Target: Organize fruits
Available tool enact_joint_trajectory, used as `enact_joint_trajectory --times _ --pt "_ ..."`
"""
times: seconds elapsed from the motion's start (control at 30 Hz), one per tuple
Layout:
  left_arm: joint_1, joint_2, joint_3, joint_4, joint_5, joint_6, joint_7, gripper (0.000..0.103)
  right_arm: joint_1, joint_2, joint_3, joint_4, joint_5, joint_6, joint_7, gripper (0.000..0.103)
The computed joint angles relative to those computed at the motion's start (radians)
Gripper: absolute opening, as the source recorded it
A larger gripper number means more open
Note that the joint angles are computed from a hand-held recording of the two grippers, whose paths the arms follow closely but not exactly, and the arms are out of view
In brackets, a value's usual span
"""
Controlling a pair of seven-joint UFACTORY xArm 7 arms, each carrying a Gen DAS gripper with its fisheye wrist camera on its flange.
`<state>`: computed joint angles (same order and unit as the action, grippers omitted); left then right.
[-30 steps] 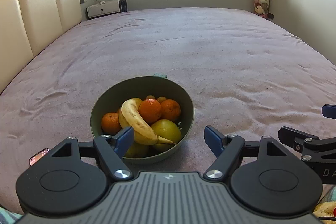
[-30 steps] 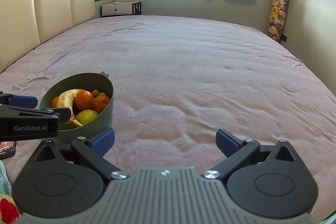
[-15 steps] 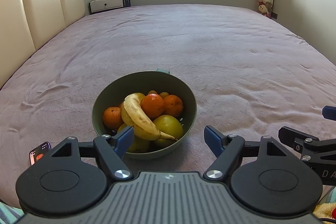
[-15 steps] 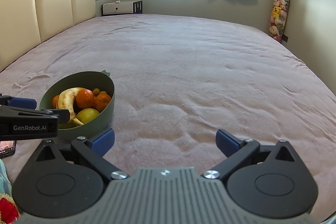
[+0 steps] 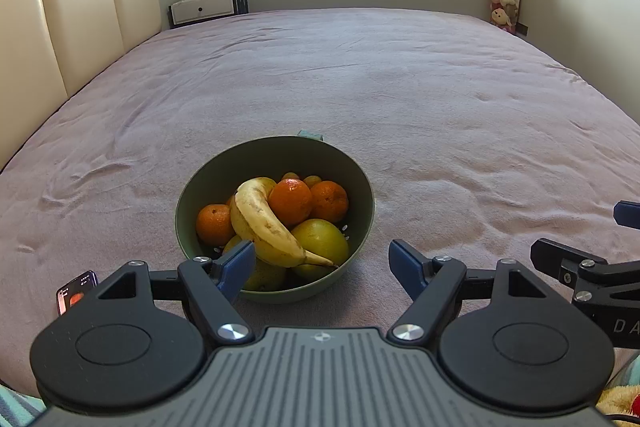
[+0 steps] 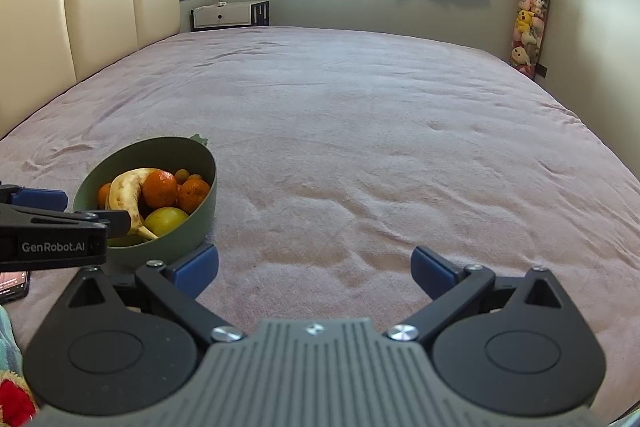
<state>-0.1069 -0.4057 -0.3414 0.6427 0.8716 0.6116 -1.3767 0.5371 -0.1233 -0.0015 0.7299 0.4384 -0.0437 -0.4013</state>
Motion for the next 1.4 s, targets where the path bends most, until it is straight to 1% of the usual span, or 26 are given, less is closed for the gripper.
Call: enact_joint_trajectory --times 0.1,0.27,0.43,0.7,0.77,0.83,0.9,0.97,1.1,1.33,1.4 --pt "0.0 -0.001 0.001 0.0 0.0 0.0 0.0 0.089 0.0 0.0 -0.001 0.0 0.0 -0.001 0.001 0.099" --pt "0.0 0.0 0.0 0.0 0.0 0.0 0.0 0.089 -0.035 -0.001 0.03 -0.005 -0.048 -0.003 0.055 0.099" --pt "-0.001 -0.001 0.0 0.0 0.0 0.0 0.0 0.089 -0.027 -0.002 0.02 -0.007 -0.065 -0.005 0.071 0.099" --pt "0.002 -0.008 0.003 -0.004 0.0 -0.008 0.013 0.089 -0.01 -0.002 0.003 -0.007 -0.062 -0.004 0.066 0.099" --pt "0.004 -0.008 0.001 -0.003 -0.001 -0.007 0.012 0.089 -0.044 -0.003 0.033 -0.01 -0.093 -0.005 0.1 0.099" --pt "0.005 -0.008 0.0 -0.004 -0.001 -0.008 0.012 0.089 -0.041 -0.003 0.029 -0.011 -0.099 -0.006 0.105 0.099" --pt "0.005 -0.008 0.0 -0.004 -0.002 -0.009 0.013 0.089 -0.055 -0.003 0.042 -0.014 -0.118 -0.01 0.127 0.099" --pt "0.005 -0.007 -0.001 -0.003 -0.002 -0.008 0.013 0.089 -0.048 -0.004 0.034 -0.014 -0.123 -0.008 0.131 0.099" --pt "0.005 -0.008 -0.001 -0.002 -0.005 -0.007 0.017 0.089 -0.085 -0.004 0.065 -0.017 -0.173 -0.009 0.182 0.099" --pt "0.006 -0.007 -0.003 -0.001 -0.004 -0.007 0.015 0.089 -0.078 -0.005 0.055 -0.019 -0.202 -0.008 0.208 0.099" --pt "0.006 -0.007 -0.002 -0.002 -0.004 -0.008 0.016 0.089 -0.094 -0.004 0.069 -0.021 -0.22 -0.008 0.228 0.099"
